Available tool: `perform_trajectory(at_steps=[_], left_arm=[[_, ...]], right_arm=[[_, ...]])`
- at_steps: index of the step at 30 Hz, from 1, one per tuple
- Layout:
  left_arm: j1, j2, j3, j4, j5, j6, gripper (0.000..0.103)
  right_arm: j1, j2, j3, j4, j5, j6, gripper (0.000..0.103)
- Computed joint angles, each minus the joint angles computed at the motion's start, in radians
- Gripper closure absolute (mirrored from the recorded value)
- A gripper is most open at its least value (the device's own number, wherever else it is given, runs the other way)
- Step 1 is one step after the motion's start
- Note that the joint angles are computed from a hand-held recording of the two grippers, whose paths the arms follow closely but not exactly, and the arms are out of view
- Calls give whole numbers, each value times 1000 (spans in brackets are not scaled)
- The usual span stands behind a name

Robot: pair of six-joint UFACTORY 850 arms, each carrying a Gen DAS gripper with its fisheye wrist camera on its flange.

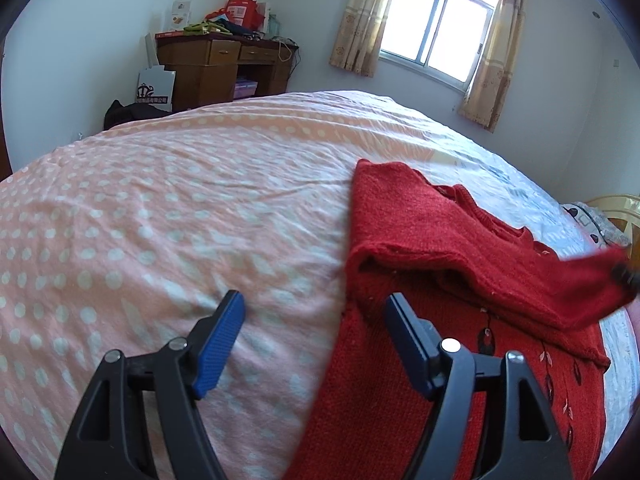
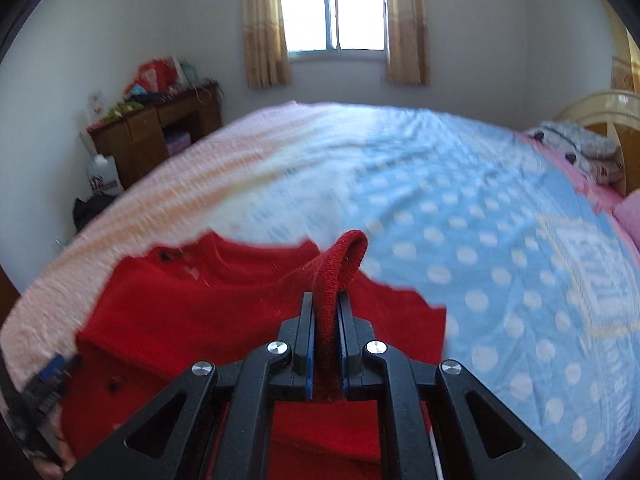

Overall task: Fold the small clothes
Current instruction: 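Lay the sleeve across the sweater body with the left gripper and release, then move both tools to the sweater hem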

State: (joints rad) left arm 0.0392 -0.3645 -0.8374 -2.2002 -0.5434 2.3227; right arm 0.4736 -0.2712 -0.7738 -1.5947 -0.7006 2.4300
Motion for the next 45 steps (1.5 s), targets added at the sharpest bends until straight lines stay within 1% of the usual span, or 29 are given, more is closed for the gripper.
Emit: perform_trajectory(at_steps=[2,3,4,5,6,7,9,11,12,14,15,18,20,23,24,26,28,29,31,32,33,35,36,37,39,40,42,44,45], left_arm=[[-1,0,0,-1,0,1,27],[-1,0,0,0,-1,0,26],[1,-1,0,5,-4,-3,26],[3,-2,-1,16,-9,-9,24],[3,-2,0,17,-11,-8,23],[3,-3,-1,20,-12,-8,23],[4,-4,-1,25,-16,-6,20],[1,-3,-1,21,-14,4,19],[0,-2,1,16,-12,13,18],[-4,-1,3,7,-7,29,16],[-4,1,6,4,-6,34,16],[-9,3,6,-1,4,46,14],[-12,3,6,-3,10,54,12],[-21,3,5,-20,25,80,11],[-22,2,3,-19,26,82,10],[-24,1,2,-14,29,86,8],[-22,3,2,7,28,71,7],[-18,2,-4,48,29,36,5],[-12,7,-14,146,42,-37,4],[-8,16,-20,225,58,-84,4],[-1,26,-18,281,62,-113,4],[39,50,-1,417,23,-189,4],[62,58,7,473,-4,-221,4],[84,66,16,523,-26,-245,4],[140,91,42,621,-64,-261,4],[162,103,56,643,-69,-248,4],[208,131,88,675,-71,-205,4],[249,151,110,711,-79,-190,4],[276,160,121,745,-91,-193,4]], right_arm=[[-18,-26,8,40,22,-11,93],[-29,-34,17,71,43,-16,88],[-36,-31,30,91,59,-16,86],[-38,-18,57,73,70,24,85],[-32,12,99,24,70,103,81],[-21,35,125,17,49,144,79],[16,75,162,118,-56,141,79],[42,106,186,173,-121,169,79],[57,131,204,164,-140,210,79],[66,152,216,105,-126,258,79],[67,151,210,63,-99,266,79],[65,92,144,-28,-21,224,79],[75,17,78,-2,-8,132,79],[50,-63,22,72,52,51,79],[58,-68,25,49,22,76,79],[57,-66,18,79,33,35,79],[59,-37,22,156,51,-33,79],[73,-10,40,170,49,-21,79],[129,65,109,123,13,81,78],[144,84,129,112,-4,103,78],[196,124,165,125,-47,133,78],[261,173,213,136,-92,187,69],[322,206,247,156,-127,228,57],[353,219,263,165,-143,251,47],[448,239,293,218,-192,298,45],[487,238,302,245,-199,320,45],[534,228,309,283,-192,367,45],[573,214,320,292,-166,443,45],[579,207,322,286,-153,465,45]])
